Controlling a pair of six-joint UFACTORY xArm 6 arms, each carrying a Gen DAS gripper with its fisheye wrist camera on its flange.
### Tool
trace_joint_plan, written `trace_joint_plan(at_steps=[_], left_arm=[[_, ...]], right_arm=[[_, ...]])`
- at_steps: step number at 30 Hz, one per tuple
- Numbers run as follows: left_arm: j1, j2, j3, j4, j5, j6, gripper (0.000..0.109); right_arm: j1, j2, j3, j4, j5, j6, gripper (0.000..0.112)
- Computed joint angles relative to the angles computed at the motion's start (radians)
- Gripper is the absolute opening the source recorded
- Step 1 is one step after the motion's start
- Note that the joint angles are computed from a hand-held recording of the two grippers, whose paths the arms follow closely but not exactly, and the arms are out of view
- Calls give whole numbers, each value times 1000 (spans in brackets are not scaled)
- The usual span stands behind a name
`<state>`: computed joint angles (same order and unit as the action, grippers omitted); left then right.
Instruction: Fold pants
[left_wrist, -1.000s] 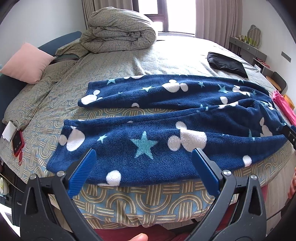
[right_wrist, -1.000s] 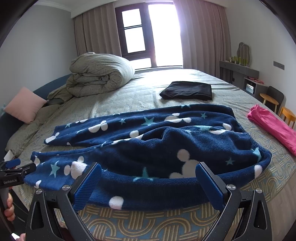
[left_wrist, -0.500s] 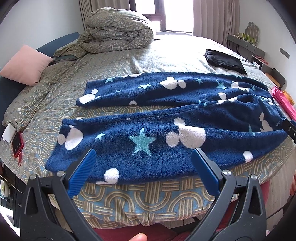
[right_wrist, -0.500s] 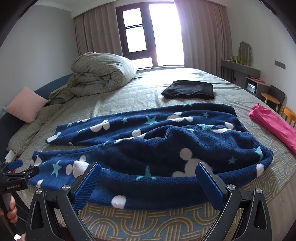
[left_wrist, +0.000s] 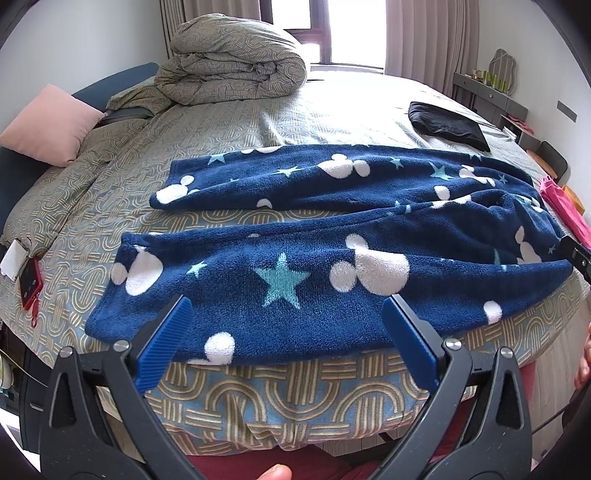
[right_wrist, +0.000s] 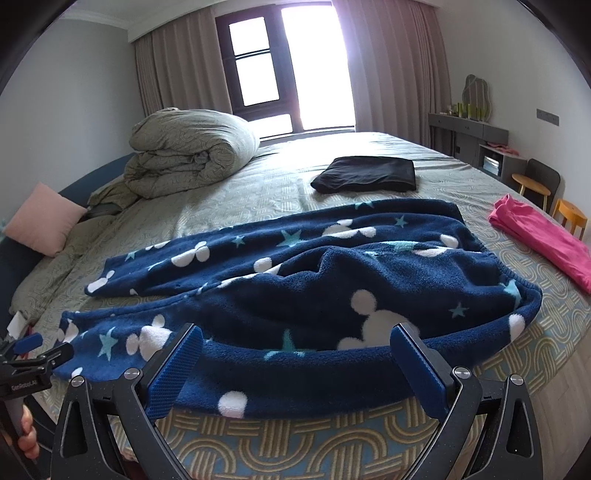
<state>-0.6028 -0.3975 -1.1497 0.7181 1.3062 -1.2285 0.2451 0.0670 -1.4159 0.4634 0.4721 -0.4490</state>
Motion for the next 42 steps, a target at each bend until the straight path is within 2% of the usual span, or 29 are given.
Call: trace_joint_plan(at_steps=[6, 26, 33, 42], left_arm=[[-5, -2, 1, 6, 2, 2, 102], [-17, -4, -2, 8, 1, 28, 102], [-5, -21, 17, -9, -38, 32, 102], [-11, -8, -4, -10, 3, 26, 102]], right_arm=[[3, 0, 2, -46, -11, 17, 103], [2, -2, -1, -27, 1, 3, 103], [1, -3, -2, -32, 6, 7, 103], [-1, 2, -6, -18, 13, -5, 103]])
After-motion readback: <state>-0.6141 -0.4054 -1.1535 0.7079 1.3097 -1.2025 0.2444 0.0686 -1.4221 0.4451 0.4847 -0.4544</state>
